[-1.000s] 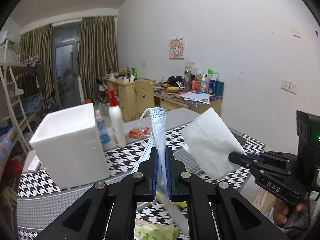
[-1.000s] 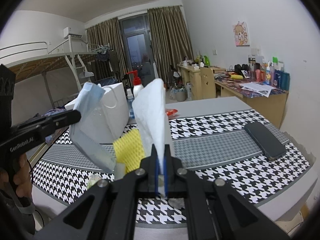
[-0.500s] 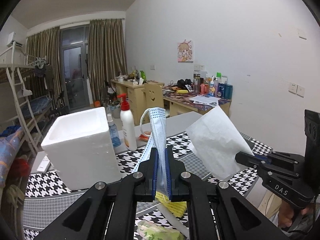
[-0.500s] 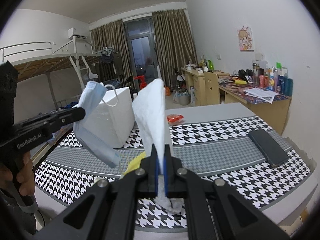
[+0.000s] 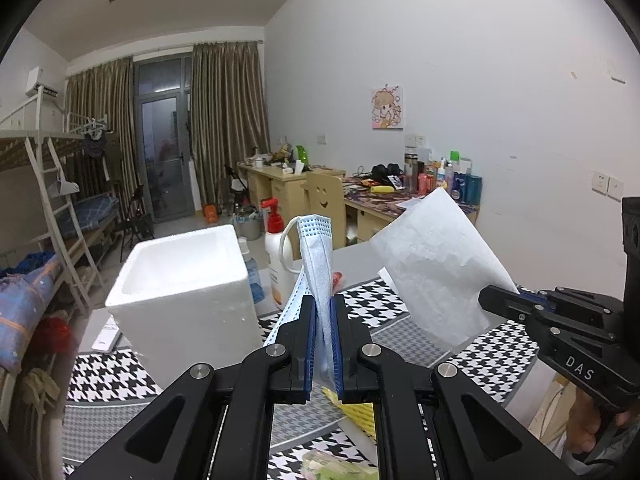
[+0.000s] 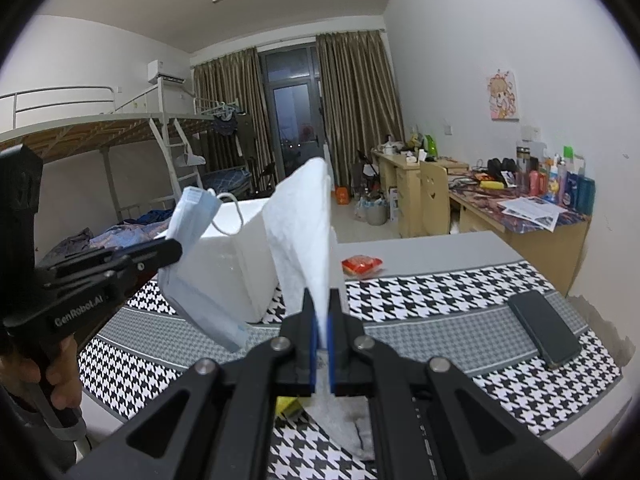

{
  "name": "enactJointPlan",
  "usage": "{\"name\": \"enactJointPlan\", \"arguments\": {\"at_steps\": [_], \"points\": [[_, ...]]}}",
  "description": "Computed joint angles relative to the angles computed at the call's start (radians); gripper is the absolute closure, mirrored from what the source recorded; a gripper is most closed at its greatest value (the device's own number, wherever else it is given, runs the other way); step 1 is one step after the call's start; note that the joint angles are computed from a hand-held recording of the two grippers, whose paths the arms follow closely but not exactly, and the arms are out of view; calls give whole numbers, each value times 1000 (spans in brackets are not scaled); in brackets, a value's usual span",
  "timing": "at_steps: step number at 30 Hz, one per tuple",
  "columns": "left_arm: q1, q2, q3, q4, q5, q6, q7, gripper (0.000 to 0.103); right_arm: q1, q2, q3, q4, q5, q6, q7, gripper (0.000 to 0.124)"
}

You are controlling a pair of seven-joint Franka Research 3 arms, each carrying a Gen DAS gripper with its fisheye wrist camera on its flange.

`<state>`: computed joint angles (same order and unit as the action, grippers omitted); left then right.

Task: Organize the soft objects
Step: 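Carry the mask in the left tool while the right tool carries the tissue toward the foam box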

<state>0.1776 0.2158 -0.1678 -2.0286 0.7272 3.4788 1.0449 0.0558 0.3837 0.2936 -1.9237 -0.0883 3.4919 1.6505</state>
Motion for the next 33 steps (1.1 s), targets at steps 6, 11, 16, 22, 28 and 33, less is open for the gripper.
{"name": "enactJointPlan", "arguments": {"at_steps": [6, 11, 16, 22, 28, 33], "points": [[-17, 3, 16, 13, -33, 2, 32, 95, 15, 16, -6, 40, 16, -16, -16, 118], [-28, 6, 27, 25, -63, 4, 58, 95, -31, 34, 47, 69, -9, -35, -11, 118], [-58, 8, 52, 32, -126, 6, 108, 95, -6, 34, 32, 90, 19, -46, -36, 118], [-77, 9, 66, 43, -172, -1, 149, 95, -27, 41, 64, 121, 26, -70, -58, 118], [-104, 10, 85, 51, -233, -3, 200, 95, -31, 56, 85, 168, 52, -100, -96, 118], [-112, 17, 87, 67, -270, -12, 224, 95, 11, 67, 55, 205, 100, -108, -150, 118]]}}
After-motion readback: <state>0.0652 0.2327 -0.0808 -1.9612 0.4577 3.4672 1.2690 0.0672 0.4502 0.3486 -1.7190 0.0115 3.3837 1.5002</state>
